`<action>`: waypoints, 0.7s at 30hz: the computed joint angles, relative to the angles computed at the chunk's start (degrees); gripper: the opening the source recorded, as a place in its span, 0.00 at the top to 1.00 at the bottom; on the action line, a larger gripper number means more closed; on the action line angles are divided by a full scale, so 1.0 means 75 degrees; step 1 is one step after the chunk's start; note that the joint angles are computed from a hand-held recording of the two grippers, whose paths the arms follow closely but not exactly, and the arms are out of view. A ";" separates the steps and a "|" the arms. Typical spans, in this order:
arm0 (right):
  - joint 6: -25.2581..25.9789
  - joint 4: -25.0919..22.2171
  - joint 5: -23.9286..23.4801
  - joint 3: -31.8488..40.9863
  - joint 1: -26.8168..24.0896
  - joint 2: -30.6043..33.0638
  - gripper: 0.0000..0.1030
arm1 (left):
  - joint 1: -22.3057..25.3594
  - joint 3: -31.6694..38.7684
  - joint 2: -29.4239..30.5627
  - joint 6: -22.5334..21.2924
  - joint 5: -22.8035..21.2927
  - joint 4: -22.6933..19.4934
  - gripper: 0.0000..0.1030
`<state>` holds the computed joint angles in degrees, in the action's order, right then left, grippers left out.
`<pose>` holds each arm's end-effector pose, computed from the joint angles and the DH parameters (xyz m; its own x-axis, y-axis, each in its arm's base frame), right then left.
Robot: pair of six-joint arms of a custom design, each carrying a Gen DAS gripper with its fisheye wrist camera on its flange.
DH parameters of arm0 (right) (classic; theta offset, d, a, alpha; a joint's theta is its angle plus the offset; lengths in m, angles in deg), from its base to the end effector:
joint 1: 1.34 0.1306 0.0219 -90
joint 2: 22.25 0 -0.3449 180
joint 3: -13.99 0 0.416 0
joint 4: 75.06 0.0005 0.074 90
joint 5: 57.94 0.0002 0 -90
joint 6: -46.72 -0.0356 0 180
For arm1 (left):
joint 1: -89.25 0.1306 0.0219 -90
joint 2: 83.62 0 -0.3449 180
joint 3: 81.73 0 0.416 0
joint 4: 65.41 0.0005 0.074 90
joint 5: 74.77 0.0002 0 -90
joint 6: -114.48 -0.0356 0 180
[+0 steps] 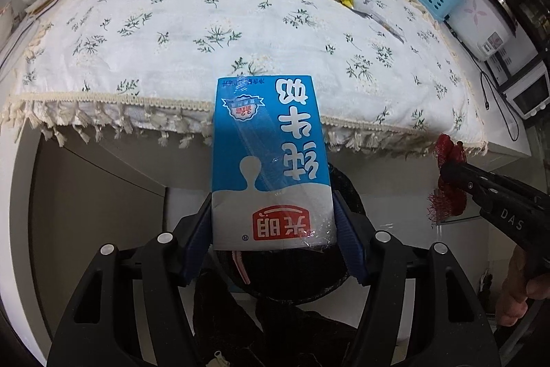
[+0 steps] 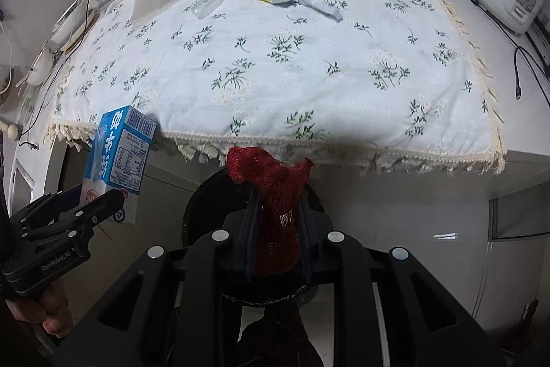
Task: Collect trash
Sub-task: 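Lift the carton and mesh bag with both tools and carry them over the bin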
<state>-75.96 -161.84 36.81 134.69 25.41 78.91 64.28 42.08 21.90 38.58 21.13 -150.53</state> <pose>0.4685 0.2323 0.5071 -0.9198 0.1389 -0.3669 0.0911 0.9853 0.1446 0.4987 -0.2368 0.4928 -0.9195 0.1609 -0.3586 0.2398 0.9525 -0.1875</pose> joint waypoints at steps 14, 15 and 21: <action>-0.0199 0.0550 -0.0137 -0.1560 0.0169 -0.0491 0.81 | -0.0200 -0.1803 -0.0650 0.0040 -0.0287 0.0616 0.39; -0.0224 0.0600 -0.0145 -0.1643 0.0178 -0.0509 0.81 | -0.0209 -0.1898 -0.0674 0.0041 -0.0311 0.0666 0.39; -0.0409 0.0932 -0.0138 -0.2192 0.0270 -0.0697 0.81 | -0.0270 -0.2367 -0.0860 0.0034 -0.0335 0.1018 0.39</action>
<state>-79.03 -154.85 35.77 118.25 27.43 73.68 62.25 24.33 15.44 38.84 18.61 -142.90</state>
